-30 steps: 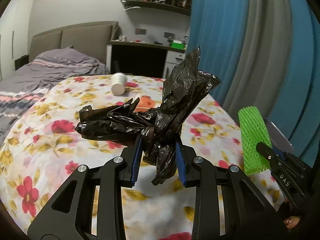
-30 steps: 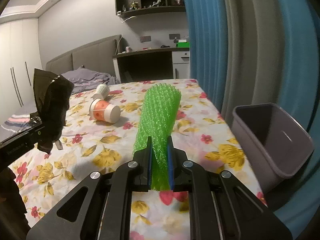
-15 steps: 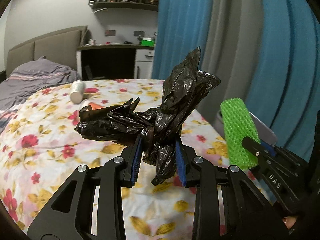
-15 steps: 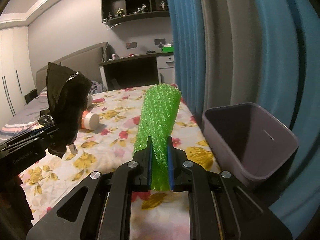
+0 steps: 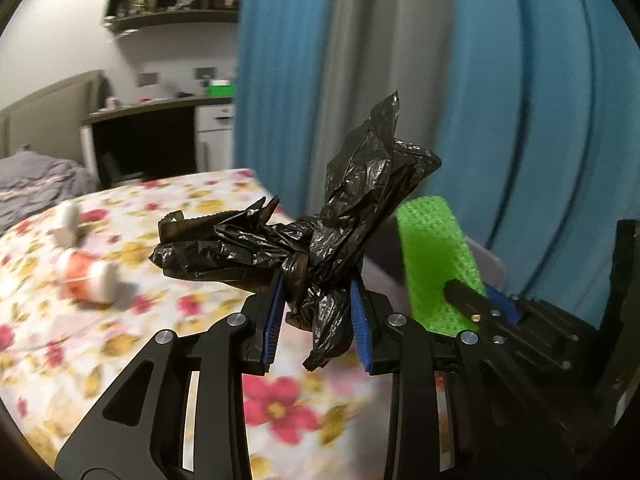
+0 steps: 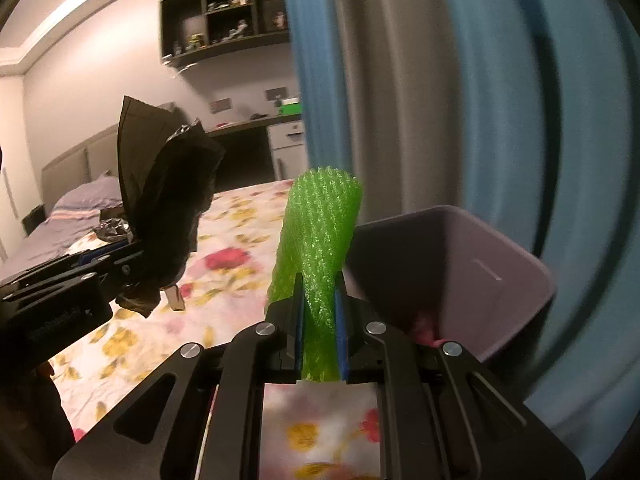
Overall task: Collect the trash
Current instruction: 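Carry the mesh sleeve and black bag over the grey bin with both tools, then open the right tool to drop the sleeve while the left tool drops the black bag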
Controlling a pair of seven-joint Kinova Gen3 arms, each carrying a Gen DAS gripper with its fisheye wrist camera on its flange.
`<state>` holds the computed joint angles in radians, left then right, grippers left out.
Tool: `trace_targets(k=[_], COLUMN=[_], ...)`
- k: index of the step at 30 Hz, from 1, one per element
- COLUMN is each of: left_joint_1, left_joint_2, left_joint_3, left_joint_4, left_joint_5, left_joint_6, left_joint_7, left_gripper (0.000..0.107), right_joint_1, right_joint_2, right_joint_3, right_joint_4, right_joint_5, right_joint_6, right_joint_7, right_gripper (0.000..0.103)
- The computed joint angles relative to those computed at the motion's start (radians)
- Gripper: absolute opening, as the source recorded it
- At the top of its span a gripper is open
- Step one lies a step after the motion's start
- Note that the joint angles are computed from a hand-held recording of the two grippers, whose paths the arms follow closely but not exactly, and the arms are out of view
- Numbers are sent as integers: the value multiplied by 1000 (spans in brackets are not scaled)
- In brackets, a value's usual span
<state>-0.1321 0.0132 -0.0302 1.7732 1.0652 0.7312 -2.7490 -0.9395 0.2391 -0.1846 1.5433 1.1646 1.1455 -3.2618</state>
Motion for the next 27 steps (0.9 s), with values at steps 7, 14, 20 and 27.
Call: trace_targets(k=[7, 14, 20, 27], left_joint_1=[41, 74, 83, 67], left_joint_2=[94, 213, 289, 377], left_joint_3=[70, 146, 201, 241], left_joint_4=[-84, -202, -272, -364], left_joint_5=[33, -23, -69, -110], left_joint_6=[57, 77, 86, 170], left_joint_7=[-23, 60, 142, 252], left_gripper=[31, 32, 33, 37], right_joint_1=[46, 106, 142, 158], right_joint_2=[-46, -68, -61, -45], right_joint_3=[0, -9, -9, 3], right_joint_4=[59, 98, 97, 75], right_joint_5=[-11, -13, -34, -59], right_joint_6=[55, 74, 61, 46], right_joint_7=[-51, -82, -76, -51], right_gripper=[14, 14, 15, 16])
